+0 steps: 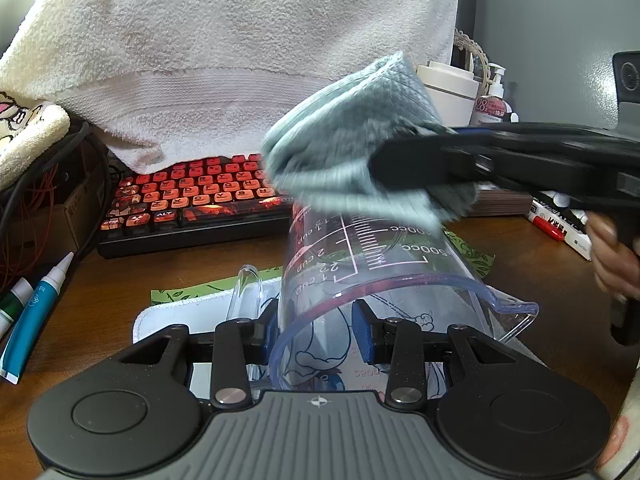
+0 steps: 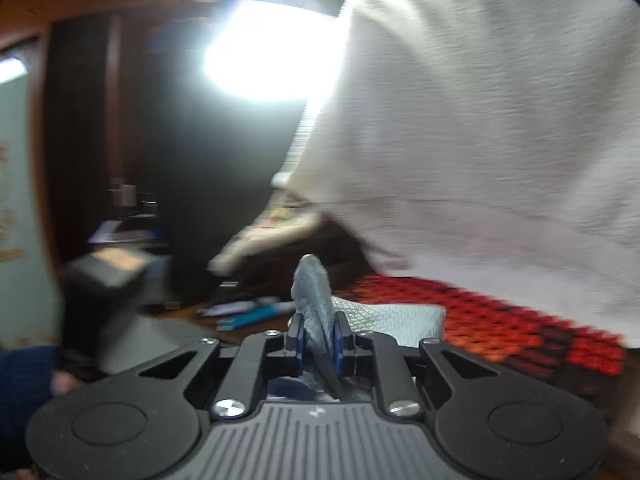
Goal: Clean container
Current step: 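Hold the cup with the left gripper while the right gripper rubs the cloth over the rim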
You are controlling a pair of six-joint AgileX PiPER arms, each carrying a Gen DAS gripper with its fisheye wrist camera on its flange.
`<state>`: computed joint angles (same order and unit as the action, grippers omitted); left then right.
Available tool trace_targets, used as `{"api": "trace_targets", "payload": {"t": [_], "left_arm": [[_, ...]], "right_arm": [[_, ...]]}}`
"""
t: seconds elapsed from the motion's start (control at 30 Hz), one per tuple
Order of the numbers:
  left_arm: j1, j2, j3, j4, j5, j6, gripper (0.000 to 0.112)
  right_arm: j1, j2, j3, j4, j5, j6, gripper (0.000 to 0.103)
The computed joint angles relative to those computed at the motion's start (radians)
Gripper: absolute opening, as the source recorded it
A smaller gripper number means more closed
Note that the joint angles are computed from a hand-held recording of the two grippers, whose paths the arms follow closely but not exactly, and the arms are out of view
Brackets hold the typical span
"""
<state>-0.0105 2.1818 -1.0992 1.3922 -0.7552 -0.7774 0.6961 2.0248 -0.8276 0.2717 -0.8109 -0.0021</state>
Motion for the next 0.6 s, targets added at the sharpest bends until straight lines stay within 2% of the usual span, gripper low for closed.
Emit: {"api": "trace_targets", "payload": {"t": [0.07,0.2,0.4,0.6], "left_arm": [[-0.001,-0.004,0.006,-0.005,0.001,0.005,0.037],[-0.003,-0.009,0.015,-0.014,0.002,0.016,0.037],[-0.002,-0.012,0.023,-0.018,0.001,0.024,0.037],[0.0,-0.012,0.022,-0.013,-0.001,0.019,0.037]], "right_arm": [[-0.005,-0.002,-0.002,-0.104,0.012,0.047,0.013],[0.004,0.001,-0.032,-0.088,0.049,0.006,0.011],[0.001,0.007,-0.02,0.125,0.005,-0.071,0.01],[-0.008,0.003,0.009,0.171,-0.025,-0.051,0.013]]}}
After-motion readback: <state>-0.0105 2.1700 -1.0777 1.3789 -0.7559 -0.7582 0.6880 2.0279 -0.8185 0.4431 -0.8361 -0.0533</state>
